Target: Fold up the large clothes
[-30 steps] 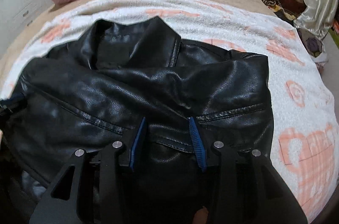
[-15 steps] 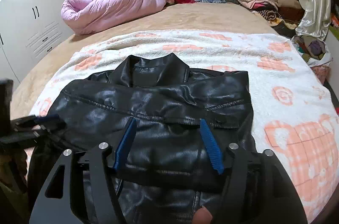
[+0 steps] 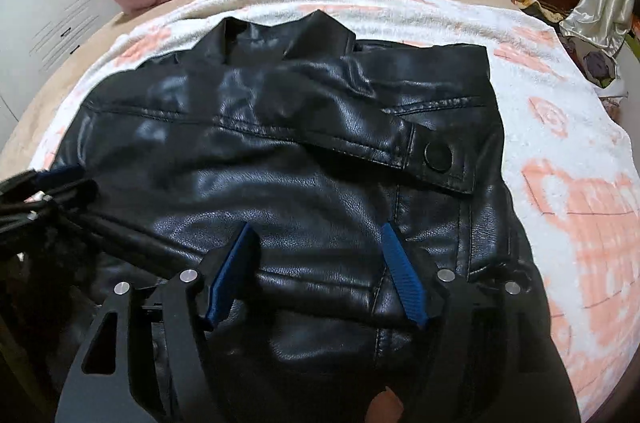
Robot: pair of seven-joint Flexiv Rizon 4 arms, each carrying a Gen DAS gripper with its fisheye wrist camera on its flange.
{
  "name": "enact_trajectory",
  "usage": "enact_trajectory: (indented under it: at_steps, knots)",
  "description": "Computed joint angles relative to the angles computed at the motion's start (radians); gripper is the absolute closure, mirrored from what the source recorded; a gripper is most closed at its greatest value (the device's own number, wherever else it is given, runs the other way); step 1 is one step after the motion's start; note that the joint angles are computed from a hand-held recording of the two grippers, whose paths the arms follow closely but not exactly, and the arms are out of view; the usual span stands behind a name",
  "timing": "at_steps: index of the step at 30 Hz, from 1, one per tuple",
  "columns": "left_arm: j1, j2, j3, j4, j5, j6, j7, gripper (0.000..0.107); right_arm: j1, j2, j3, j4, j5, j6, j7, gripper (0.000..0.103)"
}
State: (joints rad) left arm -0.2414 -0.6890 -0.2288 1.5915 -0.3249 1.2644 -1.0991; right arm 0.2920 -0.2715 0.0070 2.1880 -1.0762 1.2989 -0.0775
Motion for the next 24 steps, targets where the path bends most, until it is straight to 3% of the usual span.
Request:
enact_trajectory:
  at_steps: [2, 8, 11, 18, 20, 24]
  knots:
    - [0.007, 0.0, -0.007, 0.002, -0.006, -0.001, 0.004, 0.054, 0.004, 0.006, -0.008, 0.003, -0.029, 0.004, 0.039, 0.038]
    - [0.027, 0.019, -0.03, 0.017, -0.033, -0.02, 0.022, 0.048, -0.064, 0.062, -0.038, 0.02, -0.345, 0.116, 0.327, 0.036]
    - [0.022, 0.029, -0.028, 0.025, -0.037, -0.019, 0.028, 0.045, -0.107, 0.08, -0.014, 0.015, -0.437, 0.129, 0.41, 0.024]
    - [0.041, 0.049, -0.057, 0.045, -0.081, -0.015, 0.06, 0.023, -0.157, 0.103, 0.047, 0.01, -0.47, 0.094, 0.446, 0.007]
    - [0.046, 0.054, -0.064, 0.05, -0.093, -0.011, 0.066, 0.017, -0.161, 0.108, 0.054, 0.011, -0.47, 0.086, 0.45, 0.006]
    - [0.048, 0.06, -0.066, 0.054, -0.109, -0.008, 0.075, 0.013, -0.152, 0.107, 0.065, 0.01, -0.441, 0.065, 0.434, 0.006]
